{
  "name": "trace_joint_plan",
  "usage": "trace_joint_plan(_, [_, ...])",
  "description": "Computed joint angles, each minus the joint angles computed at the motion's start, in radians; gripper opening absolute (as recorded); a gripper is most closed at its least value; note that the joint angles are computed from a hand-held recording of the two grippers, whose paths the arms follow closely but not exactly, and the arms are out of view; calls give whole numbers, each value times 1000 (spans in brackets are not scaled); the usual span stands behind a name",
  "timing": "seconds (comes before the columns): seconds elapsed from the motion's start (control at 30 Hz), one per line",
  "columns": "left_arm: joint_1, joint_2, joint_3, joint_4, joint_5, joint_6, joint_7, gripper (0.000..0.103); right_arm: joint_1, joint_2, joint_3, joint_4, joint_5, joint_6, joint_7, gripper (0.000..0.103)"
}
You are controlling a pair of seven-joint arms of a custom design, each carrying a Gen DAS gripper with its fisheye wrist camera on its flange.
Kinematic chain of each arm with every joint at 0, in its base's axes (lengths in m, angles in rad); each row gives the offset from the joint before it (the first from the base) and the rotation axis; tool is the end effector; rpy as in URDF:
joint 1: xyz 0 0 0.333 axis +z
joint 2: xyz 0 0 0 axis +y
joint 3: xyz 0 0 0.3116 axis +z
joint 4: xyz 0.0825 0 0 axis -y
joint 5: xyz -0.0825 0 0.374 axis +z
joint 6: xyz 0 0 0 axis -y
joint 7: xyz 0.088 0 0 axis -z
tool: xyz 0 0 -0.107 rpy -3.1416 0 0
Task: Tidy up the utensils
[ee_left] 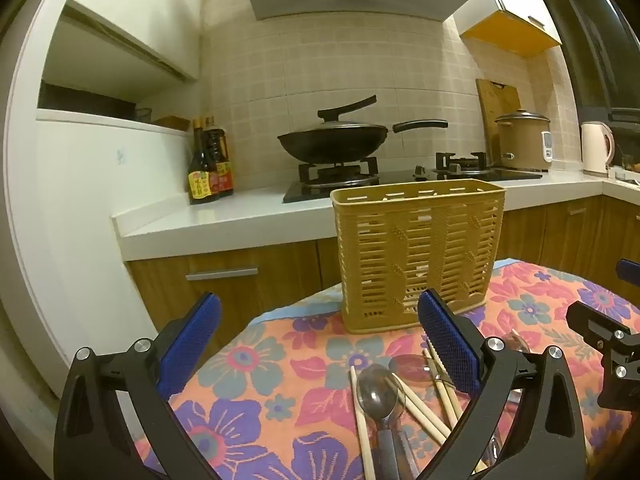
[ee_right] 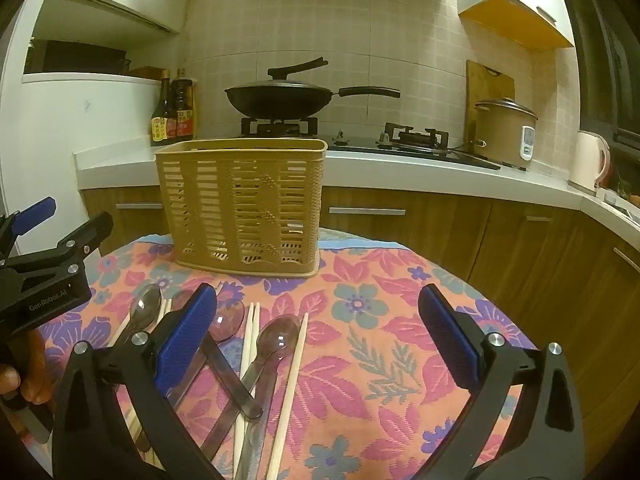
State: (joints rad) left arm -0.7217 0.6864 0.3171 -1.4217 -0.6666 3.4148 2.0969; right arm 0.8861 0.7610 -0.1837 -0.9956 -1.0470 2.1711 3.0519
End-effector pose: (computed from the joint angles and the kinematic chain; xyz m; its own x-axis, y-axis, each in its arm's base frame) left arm 0.6753 -0.2956 0.4672 -0.2707 -0.9543 -0.1264 -0.2077 0.1861 -0.9603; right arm 0.5822 0.5244 0.4799 -0.2514 -0.9678 0.0118 -0.4014 0.0932 -0.9112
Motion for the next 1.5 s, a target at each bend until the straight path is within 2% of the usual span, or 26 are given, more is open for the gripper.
trace_joint_plan(1.5, [-7, 5, 1, 2, -14, 6, 20, 96, 2, 15, -5, 16, 8, 0, -10, 96])
